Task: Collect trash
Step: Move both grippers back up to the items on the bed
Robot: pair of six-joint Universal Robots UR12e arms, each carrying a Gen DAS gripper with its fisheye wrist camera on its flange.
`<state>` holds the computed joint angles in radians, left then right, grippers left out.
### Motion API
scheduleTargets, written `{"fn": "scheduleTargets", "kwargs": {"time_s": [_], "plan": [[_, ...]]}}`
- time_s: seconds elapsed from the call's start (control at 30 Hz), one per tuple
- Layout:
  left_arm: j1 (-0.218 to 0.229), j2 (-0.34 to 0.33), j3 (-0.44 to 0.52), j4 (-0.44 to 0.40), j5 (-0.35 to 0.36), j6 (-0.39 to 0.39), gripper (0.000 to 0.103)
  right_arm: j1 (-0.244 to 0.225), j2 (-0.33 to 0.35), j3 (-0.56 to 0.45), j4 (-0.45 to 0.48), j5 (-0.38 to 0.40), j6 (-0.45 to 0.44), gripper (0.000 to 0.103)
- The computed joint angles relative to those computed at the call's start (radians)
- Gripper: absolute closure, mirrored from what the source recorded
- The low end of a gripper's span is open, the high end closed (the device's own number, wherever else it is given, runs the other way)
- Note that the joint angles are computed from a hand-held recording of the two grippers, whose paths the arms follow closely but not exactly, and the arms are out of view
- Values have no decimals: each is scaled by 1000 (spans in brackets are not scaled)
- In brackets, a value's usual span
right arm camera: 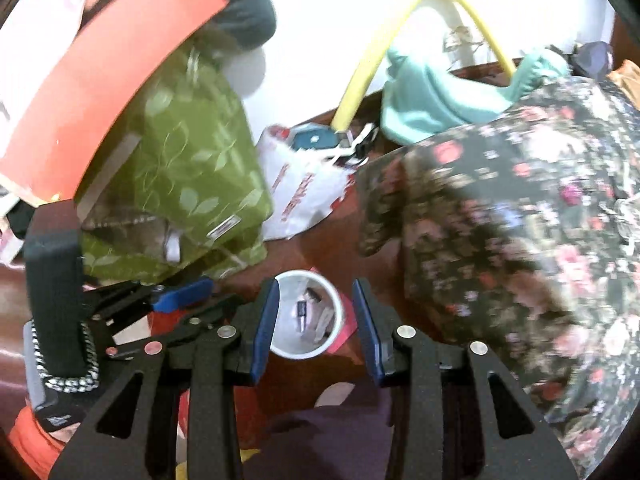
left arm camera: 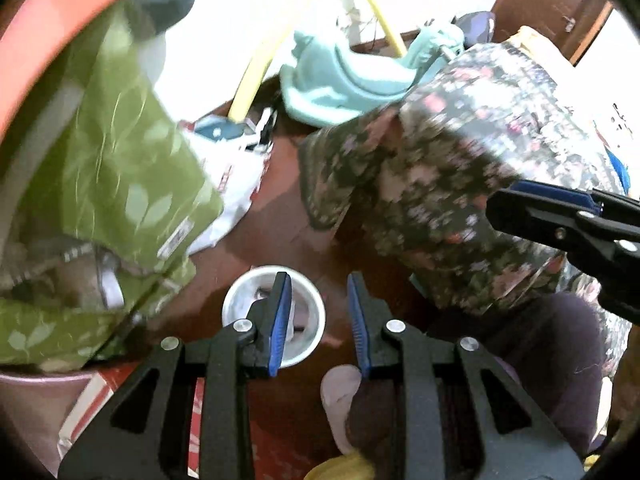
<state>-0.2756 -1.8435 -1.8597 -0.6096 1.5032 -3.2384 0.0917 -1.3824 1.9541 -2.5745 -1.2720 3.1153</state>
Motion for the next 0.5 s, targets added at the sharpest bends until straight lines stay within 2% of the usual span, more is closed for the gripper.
{"fn": "scheduleTargets", "kwargs": {"time_s": [0.23,0.5], "plan": [[-65,-40,91,14,12,6,75,-95,-57,43,-68,-1,24,68],[-144,-119,222,-18,7,60,75,-213,-106,84,-125,-40,37,68]]}}
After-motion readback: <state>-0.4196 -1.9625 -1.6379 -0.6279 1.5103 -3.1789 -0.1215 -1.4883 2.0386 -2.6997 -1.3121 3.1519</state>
